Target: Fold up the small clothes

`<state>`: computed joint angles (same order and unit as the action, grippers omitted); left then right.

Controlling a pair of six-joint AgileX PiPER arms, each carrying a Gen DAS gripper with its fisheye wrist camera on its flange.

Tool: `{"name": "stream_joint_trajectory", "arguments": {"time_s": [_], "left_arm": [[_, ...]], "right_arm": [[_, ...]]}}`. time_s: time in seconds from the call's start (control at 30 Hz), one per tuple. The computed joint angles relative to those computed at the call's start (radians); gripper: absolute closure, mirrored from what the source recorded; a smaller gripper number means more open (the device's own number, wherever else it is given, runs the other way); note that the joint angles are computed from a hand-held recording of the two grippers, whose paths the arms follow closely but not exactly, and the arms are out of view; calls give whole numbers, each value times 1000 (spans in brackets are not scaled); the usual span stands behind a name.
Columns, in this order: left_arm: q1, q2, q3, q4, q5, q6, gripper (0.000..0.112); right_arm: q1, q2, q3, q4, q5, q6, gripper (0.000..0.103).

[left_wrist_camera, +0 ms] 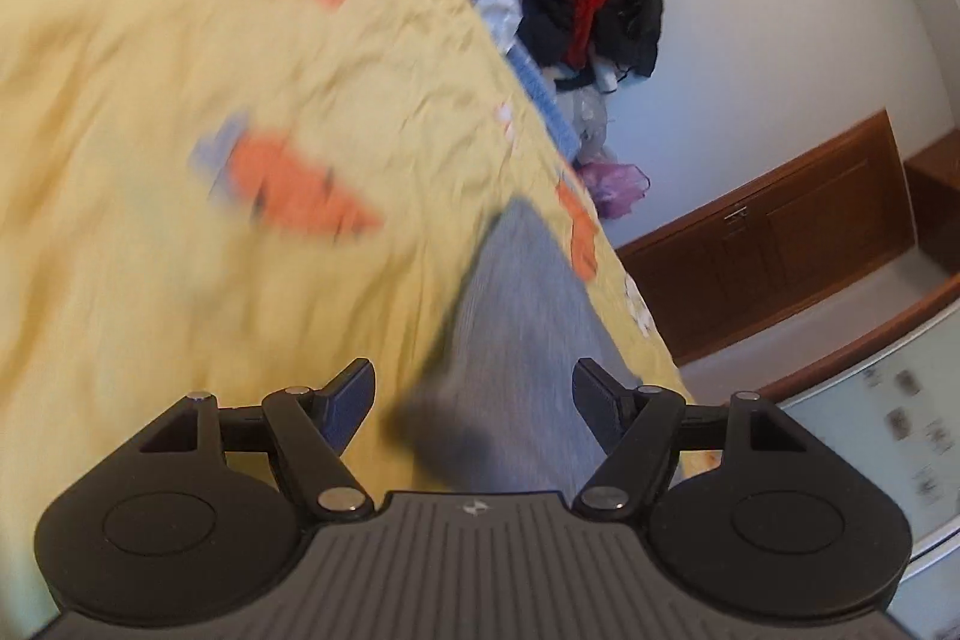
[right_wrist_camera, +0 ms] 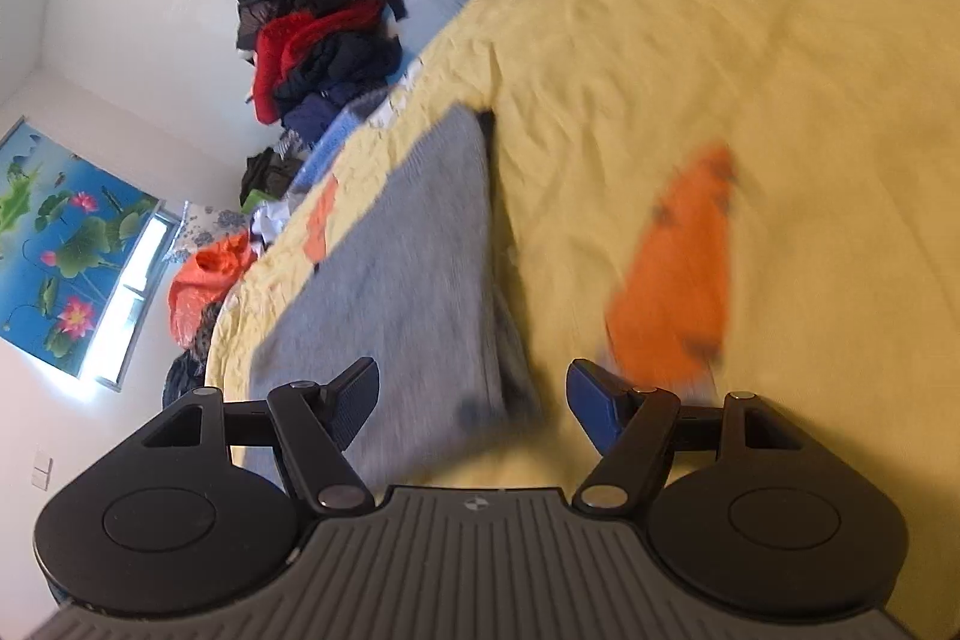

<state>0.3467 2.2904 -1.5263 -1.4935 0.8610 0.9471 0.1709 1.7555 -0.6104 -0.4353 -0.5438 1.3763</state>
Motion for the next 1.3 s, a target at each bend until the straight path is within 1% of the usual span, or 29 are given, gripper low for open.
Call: {"name": "stream_joint_trajectory", "arguments": {"time_s": [0.07,0.1,0.13,0.17,0.2,0.23,0.27,0.3,0.33,0.37,0.4,0.43,0.47,0.5,0.53,0.57,0.6,0.67,0.7,0.73,0.8,0.97,1.07,1.13,1.23,1.27,1.3], "left_arm": [[4,-3,47,1,43,27,40],[-1,-2,59,-14,45,51,40],[-7,7,57,-34,48,75,40],[-12,25,38,-56,63,90,39],[-20,45,10,-70,67,74,39],[-32,55,-10,-81,53,44,38],[-43,73,-41,-87,51,15,38],[-54,99,-81,-90,55,-9,38],[-71,99,-83,-112,25,6,38],[-91,95,-84,-128,-14,21,40],[-108,95,-91,-128,-44,24,46],[-122,98,-98,-127,-65,23,52],[-133,106,-109,-117,-81,11,67],[-144,110,-120,-86,-108,-19,93],[-159,112,-132,-34,-159,-64,104],[-166,113,-131,-23,-192,-77,105],[-166,109,-119,-51,-199,-61,105],[-170,73,-74,-112,-233,8,105],[-169,54,-47,-157,-232,61,105],[-165,31,-22,-186,-226,100,105],[-152,-9,17,-207,-191,149,106],[-93,-108,129,-183,-89,186,106],[-40,-176,232,-107,-46,186,106],[4,-242,338,-59,-45,244,106],[91,-312,471,29,0,346,105],[110,-321,488,80,11,377,102],[122,-330,501,124,-4,400,101]], "right_arm": [[48,-19,24,52,2,-53,28],[68,-14,14,87,14,-87,25],[89,-12,-1,132,25,-116,23],[97,6,-21,160,19,-121,20],[104,33,-42,187,-1,-124,17],[109,63,-68,223,-25,-138,16],[121,87,-99,288,-26,-189,16],[140,110,-135,356,-11,-247,17],[151,137,-179,404,6,-291,19],[157,168,-220,420,16,-302,27],[155,204,-262,408,31,-286,48],[150,233,-287,377,45,-248,60],[149,260,-313,365,55,-215,81],[150,281,-318,378,29,-211,88],[158,288,-316,413,12,-240,88],[164,287,-317,433,13,-260,89],[166,283,-319,440,23,-265,88],[167,267,-301,435,3,-266,88],[168,254,-287,437,-10,-272,88],[167,233,-271,427,-19,-276,88],[170,182,-233,413,-36,-293,88],[171,59,-121,330,-59,-260,88],[187,-28,-16,271,-78,-207,88],[210,-100,68,233,-81,-167,88],[265,-199,198,199,-76,-102,88],[285,-216,224,178,-55,-80,88],[296,-227,236,141,-18,-52,85]]}}
